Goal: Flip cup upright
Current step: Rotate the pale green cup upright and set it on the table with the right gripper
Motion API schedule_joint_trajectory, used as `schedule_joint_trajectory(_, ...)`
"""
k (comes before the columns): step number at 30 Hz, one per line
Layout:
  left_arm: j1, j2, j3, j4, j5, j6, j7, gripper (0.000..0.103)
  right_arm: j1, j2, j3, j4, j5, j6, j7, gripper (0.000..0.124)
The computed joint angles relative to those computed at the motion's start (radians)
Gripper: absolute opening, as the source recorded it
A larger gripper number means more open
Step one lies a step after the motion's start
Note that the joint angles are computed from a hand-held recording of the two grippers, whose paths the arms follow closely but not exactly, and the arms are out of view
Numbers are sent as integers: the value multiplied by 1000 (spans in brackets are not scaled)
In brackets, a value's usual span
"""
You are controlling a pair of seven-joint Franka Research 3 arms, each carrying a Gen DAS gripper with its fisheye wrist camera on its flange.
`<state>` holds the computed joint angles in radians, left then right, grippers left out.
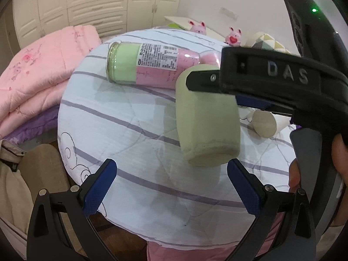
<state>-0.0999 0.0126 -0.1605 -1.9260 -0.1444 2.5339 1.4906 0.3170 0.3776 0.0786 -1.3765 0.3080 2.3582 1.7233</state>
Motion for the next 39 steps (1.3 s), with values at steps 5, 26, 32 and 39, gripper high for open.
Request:
schedule_joint_trajectory(5,2,15,-2,13,-8,-12,14,103,-26,67,10,84,60,-86,35,84)
schedule_joint_trajectory(26,-17,18,-23,23,-82,16,103,103,-9,-118,14,-207,31,235,-200,82)
schedule_joint_trajectory(32,-20,40,-20,34,-22,21,4,103,28,-171,-10,-304,-89,378,-223,82)
schedule_joint_trajectory(39,-24,40,-23,18,65,2,-77,103,67,-217,-35,-425,-286,541,-195,82)
